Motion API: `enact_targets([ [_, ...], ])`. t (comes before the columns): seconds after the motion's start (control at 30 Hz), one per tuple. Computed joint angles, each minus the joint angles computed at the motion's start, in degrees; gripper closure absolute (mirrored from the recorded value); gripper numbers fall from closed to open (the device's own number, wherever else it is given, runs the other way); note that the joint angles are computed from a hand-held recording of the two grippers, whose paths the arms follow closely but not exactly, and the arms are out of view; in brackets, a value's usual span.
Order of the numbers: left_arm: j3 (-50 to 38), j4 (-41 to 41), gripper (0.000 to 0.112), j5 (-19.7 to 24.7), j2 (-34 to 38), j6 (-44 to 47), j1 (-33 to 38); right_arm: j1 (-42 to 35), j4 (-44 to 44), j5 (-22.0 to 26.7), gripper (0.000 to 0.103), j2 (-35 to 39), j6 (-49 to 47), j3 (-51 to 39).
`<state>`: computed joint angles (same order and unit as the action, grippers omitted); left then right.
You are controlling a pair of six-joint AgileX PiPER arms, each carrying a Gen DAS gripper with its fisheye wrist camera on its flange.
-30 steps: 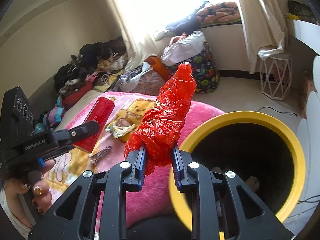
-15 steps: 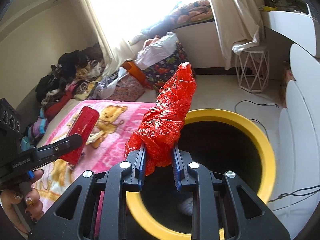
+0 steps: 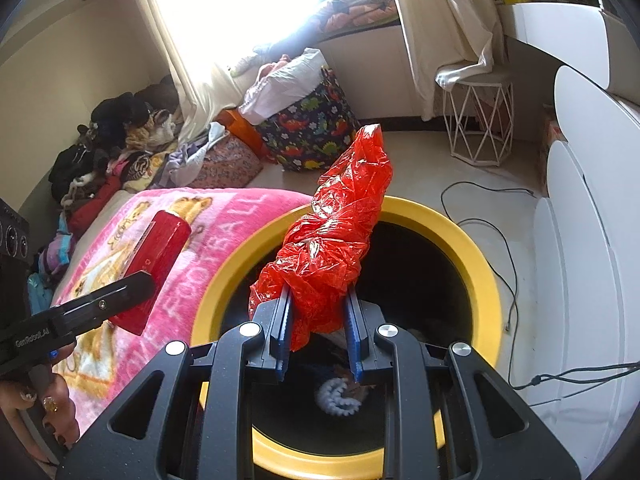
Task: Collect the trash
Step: 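Carry the red can and red plastic bag over the yellow bin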
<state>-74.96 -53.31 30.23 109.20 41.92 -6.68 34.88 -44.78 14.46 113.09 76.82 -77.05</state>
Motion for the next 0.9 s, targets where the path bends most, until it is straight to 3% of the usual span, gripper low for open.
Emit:
enact_targets([
  [0.53,-6.11,7.03,0.087,1.15,5.87,-7.6,-3.76,-1.87,9.38,-1.25,0.081,-1.02,-9.92,2.97],
  [0.9,-7.56,8.18,0.087,1.28,7.16,-9.2,-4.35,-2.01,11.36,-1.12,0.08,-0.98,-12.05,2.97],
])
